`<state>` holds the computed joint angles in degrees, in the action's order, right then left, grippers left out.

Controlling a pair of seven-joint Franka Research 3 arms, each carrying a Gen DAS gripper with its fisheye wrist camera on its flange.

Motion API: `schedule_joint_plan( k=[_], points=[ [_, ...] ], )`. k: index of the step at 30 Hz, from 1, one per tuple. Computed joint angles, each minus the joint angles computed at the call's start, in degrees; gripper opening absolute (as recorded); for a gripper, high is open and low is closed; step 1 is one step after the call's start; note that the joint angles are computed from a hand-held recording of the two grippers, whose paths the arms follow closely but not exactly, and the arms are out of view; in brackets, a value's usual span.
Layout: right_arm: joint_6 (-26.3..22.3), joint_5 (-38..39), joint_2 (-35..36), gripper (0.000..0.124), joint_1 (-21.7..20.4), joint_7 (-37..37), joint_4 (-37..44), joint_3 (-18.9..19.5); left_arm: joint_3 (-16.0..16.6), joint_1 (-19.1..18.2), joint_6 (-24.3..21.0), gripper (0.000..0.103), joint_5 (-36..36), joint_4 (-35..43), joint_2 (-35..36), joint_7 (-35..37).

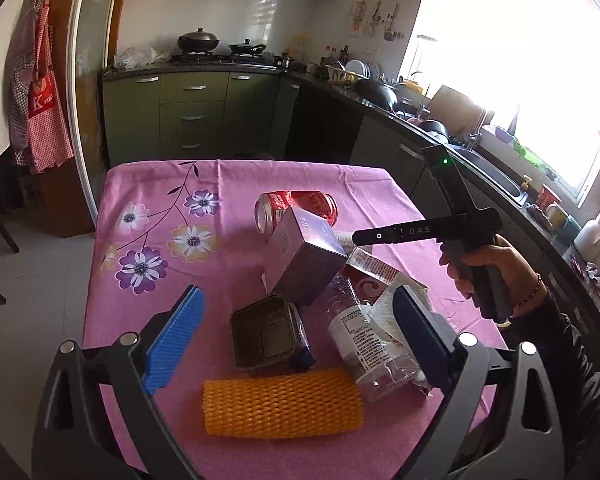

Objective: Collect trash
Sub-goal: 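Grasp the white pill bottle with the right gripper and lift it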

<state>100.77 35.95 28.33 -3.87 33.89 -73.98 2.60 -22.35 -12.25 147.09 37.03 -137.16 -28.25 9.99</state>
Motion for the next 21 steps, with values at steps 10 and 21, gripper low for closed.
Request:
schedule_joint_plan(
  k=[10,21],
  points=[
    [14.6,-6.5,-8.1,0.078,7.2,10.8,-12.5,-1.2,0.7,-0.4,2.2,0.09,-0.8,-2.0,-1.2,0.5],
    [20.7,-12.4,-9.1,0.086,10.3,18.7,-15.4,-1.3,1.1,0.4,5.2,0.09,-2.7,-6.8,-5.6,0.6]
  ],
)
